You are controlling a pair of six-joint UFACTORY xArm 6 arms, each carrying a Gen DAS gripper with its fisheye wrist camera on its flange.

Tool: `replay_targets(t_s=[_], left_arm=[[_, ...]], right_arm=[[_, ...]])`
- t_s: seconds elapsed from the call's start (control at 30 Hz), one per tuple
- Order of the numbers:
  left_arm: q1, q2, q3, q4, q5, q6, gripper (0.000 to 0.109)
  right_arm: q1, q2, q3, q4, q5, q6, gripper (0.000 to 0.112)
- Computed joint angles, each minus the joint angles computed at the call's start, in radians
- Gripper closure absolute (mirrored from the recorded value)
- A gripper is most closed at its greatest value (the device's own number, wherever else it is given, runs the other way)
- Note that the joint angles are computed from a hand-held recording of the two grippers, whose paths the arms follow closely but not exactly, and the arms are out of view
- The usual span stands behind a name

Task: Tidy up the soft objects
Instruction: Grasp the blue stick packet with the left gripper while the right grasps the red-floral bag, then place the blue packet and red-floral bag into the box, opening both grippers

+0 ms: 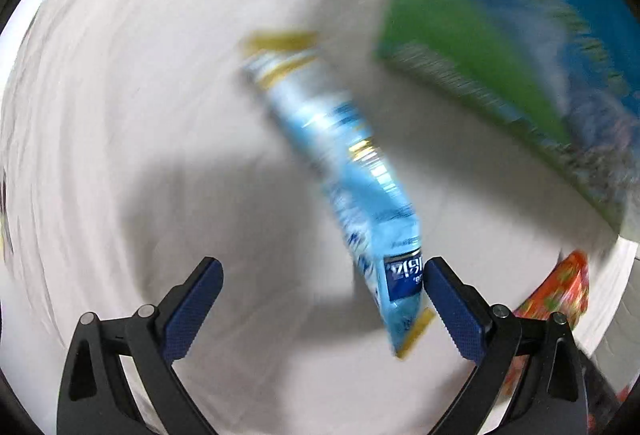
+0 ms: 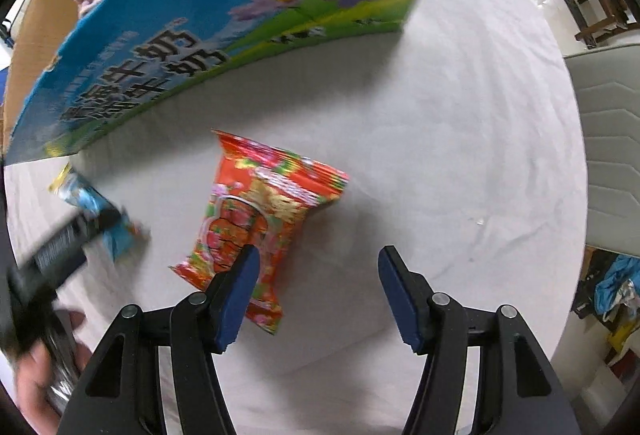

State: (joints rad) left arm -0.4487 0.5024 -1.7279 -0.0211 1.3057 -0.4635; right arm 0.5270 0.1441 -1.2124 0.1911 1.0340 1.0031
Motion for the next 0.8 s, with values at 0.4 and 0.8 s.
replay_targets(t_s=[0.4, 0.8], left_arm=[[0.017, 0.110, -0.137, -0.064, -0.038, 0.110, 0.033], [-0.019, -0.008, 0.032, -0.175, -0.034, 0.254, 0.079]], right_arm=[[0.017, 0.179, -0.127, 0.106, -0.040, -0.003, 0.046], [0.046, 0.129, -0.090, 0.169, 0.069, -0.140, 0.059]])
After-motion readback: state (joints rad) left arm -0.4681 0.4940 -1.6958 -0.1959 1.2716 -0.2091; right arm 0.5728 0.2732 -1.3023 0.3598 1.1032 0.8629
